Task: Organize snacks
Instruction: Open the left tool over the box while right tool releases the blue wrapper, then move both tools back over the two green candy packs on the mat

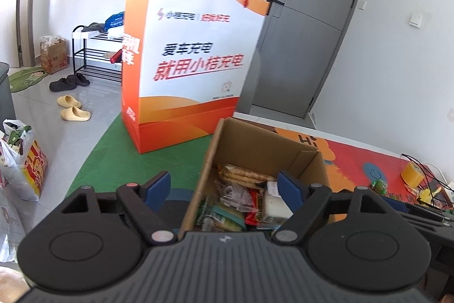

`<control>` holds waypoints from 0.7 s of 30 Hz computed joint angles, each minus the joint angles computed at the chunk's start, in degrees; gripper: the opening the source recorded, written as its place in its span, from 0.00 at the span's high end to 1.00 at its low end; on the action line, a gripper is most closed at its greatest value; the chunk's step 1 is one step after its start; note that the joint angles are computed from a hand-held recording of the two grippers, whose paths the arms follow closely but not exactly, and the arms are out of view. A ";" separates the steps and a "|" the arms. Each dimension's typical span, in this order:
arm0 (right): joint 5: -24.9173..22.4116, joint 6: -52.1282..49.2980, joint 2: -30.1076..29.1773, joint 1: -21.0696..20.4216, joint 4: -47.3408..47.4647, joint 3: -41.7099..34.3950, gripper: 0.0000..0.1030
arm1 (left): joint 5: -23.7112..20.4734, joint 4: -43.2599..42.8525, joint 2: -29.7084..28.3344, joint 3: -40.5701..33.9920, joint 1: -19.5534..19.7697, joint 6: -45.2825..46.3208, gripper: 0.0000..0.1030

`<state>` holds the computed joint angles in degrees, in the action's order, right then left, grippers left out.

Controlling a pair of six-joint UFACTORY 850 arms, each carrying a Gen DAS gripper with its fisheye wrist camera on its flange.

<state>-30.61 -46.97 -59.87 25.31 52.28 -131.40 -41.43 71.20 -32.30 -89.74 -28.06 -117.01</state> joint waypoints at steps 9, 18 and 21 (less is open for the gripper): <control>2.77 2.43 1.39 -2.60 -1.24 3.05 0.43 | 0.85 -3.35 -4.60 -6.84 -1.11 6.29 0.14; 5.88 3.82 2.66 -5.71 -1.04 6.39 0.33 | 0.81 -7.82 -11.20 -17.07 -2.26 14.32 0.09; 6.46 4.63 2.62 -6.59 -1.48 6.67 0.30 | 1.03 -9.73 -13.48 -20.67 -2.44 17.14 0.07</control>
